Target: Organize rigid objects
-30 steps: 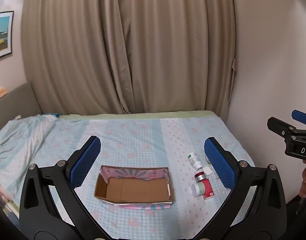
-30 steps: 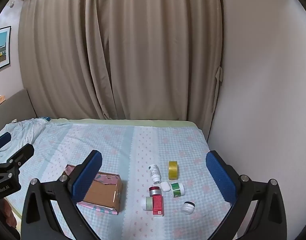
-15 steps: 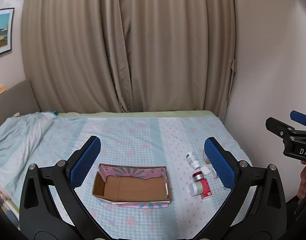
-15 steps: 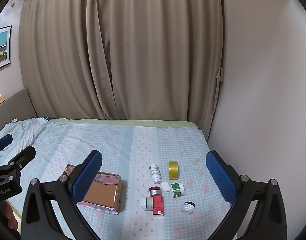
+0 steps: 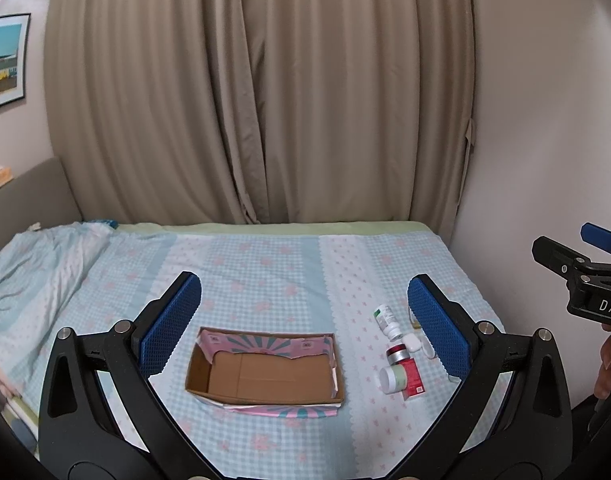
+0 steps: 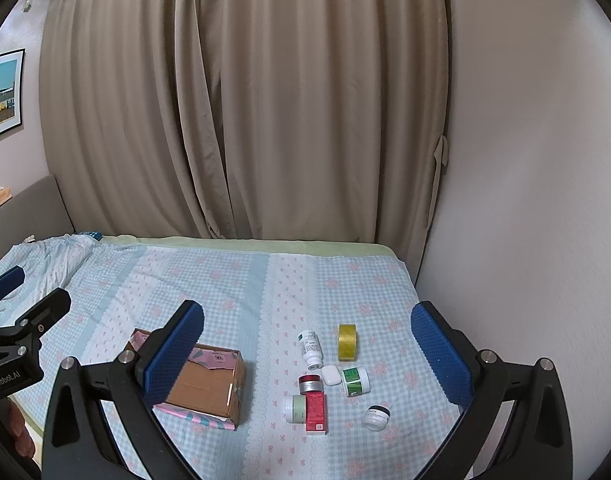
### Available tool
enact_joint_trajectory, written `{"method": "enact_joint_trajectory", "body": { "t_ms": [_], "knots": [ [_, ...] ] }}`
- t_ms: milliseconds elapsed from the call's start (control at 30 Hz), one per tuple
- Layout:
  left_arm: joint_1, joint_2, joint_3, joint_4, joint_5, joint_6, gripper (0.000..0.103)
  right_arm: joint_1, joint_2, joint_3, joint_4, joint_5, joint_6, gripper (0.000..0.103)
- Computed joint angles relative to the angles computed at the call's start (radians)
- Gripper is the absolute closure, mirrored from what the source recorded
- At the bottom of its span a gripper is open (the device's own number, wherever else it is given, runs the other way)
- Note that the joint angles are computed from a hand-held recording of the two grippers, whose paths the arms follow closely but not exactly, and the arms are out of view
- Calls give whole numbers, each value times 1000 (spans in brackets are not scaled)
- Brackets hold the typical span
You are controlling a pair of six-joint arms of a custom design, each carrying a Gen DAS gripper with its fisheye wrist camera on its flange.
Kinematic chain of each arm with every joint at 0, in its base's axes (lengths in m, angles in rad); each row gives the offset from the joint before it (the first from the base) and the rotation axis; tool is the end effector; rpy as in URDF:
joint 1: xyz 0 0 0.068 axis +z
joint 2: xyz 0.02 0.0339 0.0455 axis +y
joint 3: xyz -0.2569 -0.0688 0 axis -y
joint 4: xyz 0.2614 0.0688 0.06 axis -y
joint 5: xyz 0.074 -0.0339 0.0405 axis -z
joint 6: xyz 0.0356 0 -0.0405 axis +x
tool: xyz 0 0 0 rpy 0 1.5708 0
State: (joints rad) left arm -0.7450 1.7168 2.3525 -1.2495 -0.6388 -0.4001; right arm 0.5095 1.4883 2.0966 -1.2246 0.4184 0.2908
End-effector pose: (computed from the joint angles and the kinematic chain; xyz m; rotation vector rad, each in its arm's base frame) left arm 0.2466 -0.1986 0.5121 0.0052 2.0515 -0.0061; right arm 0.2393 0.1171 0.5066 0.0000 2.1273 0.0125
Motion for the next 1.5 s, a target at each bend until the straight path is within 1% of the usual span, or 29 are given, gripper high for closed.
{"method": "enact_joint_trajectory", "body": {
  "t_ms": [167, 233, 300, 567, 800, 967, 1133, 1267, 1500],
  "knots": [
    [9, -2, -3, 0, 15, -5, 1, 3, 13, 9, -1, -1, 7, 0],
    [16, -2, -7, 4, 21, -8, 1, 8, 6, -10, 10, 4, 12, 0],
    [17, -4, -12, 7, 19, -10, 1, 7, 17, 8, 0, 7, 12, 0],
    [18, 9, -14, 14, 13, -10, 0, 14, 6, -6, 1, 14, 15, 0],
    [20, 2, -29, 23, 14, -9, 0, 10, 15, 15, -9, 12, 10, 0],
    [29, -6, -38, 39, 30, -1, 0, 11, 18, 18, -11, 13, 11, 0],
    [33, 6, -26, 35, 14, -1, 0, 11, 22, 26, -15, 12, 12, 0],
    [21, 33, 3, 8, -41, -8, 0, 13, 23, 28, -17, 15, 13, 0],
    [33, 14, -30, 38, -27, 3, 0, 11, 26, 32, -17, 13, 12, 0]
  ]
}}
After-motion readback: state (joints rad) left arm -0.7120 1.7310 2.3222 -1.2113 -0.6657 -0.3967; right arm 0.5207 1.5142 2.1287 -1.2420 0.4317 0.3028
